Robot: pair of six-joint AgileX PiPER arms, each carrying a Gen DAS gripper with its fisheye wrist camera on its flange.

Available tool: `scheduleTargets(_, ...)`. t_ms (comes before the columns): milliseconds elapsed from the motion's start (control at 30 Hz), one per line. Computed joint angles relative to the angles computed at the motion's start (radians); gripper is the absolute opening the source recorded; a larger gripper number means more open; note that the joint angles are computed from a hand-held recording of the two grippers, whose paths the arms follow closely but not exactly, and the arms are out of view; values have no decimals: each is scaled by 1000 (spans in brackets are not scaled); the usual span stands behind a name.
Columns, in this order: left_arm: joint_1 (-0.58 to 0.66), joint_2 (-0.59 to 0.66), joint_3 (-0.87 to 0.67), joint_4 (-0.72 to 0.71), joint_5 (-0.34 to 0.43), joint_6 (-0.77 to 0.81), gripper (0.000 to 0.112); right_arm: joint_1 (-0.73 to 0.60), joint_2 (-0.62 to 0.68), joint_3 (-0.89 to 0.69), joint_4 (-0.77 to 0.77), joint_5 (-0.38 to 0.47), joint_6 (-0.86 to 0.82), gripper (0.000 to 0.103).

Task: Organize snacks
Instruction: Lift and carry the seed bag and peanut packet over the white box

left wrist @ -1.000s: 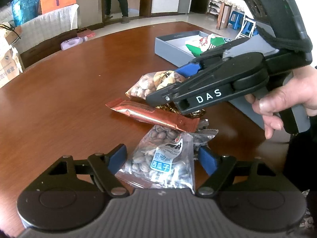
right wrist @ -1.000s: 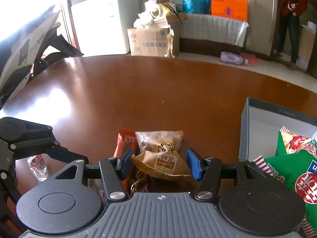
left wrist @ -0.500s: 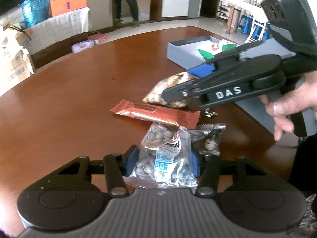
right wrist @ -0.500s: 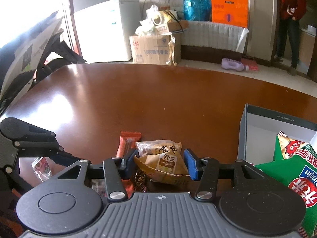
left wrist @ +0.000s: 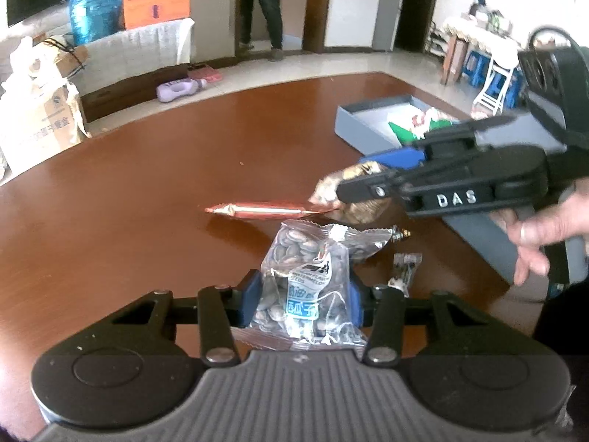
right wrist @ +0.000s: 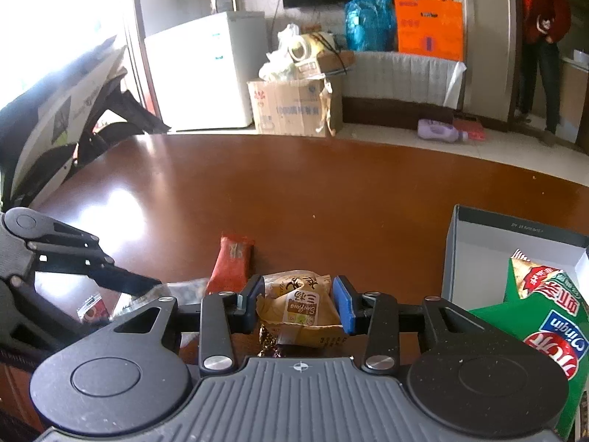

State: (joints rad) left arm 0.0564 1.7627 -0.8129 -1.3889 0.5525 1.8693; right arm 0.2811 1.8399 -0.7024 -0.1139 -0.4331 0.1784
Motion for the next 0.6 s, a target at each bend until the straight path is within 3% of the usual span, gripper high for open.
scheduleTargets(167,6,-41,19,21,19,-14,44,-3,-30,38,-18,-25,13,41)
scheduleTargets(600,-18,-119,64,1,-29,-28,44,-8,-111,96,-39,-39,35,38)
